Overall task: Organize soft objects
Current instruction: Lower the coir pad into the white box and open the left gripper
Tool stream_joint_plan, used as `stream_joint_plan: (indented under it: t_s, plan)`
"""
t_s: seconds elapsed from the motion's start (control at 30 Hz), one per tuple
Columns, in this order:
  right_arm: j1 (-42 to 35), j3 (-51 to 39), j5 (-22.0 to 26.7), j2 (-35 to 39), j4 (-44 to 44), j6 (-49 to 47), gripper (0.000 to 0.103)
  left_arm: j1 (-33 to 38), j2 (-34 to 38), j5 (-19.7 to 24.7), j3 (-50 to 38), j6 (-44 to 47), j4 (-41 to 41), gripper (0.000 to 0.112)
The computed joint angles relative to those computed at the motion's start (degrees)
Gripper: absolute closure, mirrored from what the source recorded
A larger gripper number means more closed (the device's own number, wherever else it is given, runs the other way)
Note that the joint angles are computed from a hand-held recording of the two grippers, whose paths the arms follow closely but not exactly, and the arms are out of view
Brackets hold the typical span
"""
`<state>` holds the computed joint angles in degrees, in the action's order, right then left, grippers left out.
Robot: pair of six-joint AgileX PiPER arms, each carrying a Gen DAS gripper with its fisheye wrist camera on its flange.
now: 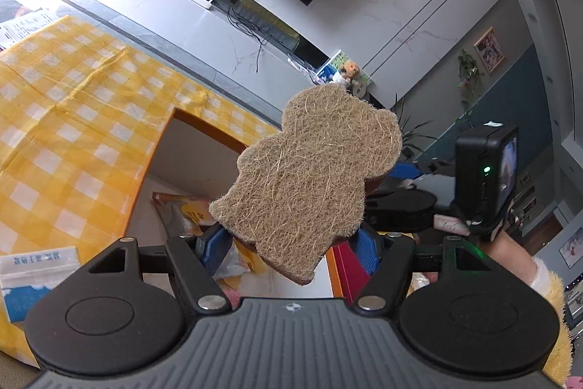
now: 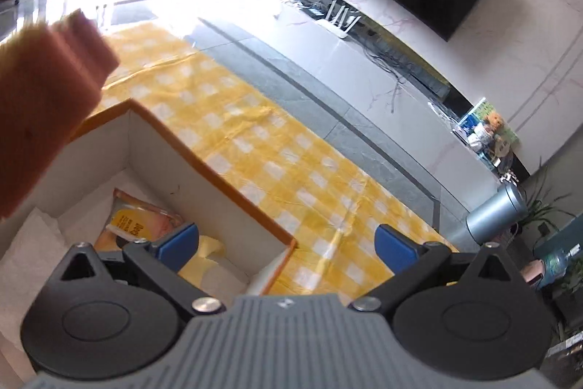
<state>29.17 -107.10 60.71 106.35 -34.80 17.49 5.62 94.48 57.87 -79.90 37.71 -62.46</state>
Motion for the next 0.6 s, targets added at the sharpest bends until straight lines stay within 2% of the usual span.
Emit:
stream_joint_plan:
  t_s: [0.23, 0.4, 0.6]
  plan:
    - [-5.2, 15.7, -5.3, -13.8, 1.9, 10.5, 0.002, -7.0, 2.7, -1.5, -2.3, -7.2, 10.7, 0.032]
    - [-7.4, 22.4, -7.1, -18.4, 2.0, 12.5, 0.002, -10.9, 6.0, 0.5, -4.2, -12.1, 16.0, 0.032]
    - [-10.9, 27.8, -12.5, -21.2, 3.7, 17.3, 0.002, -14.1, 9.3, 2.2, -7.2, -16.9, 20.4, 0.032]
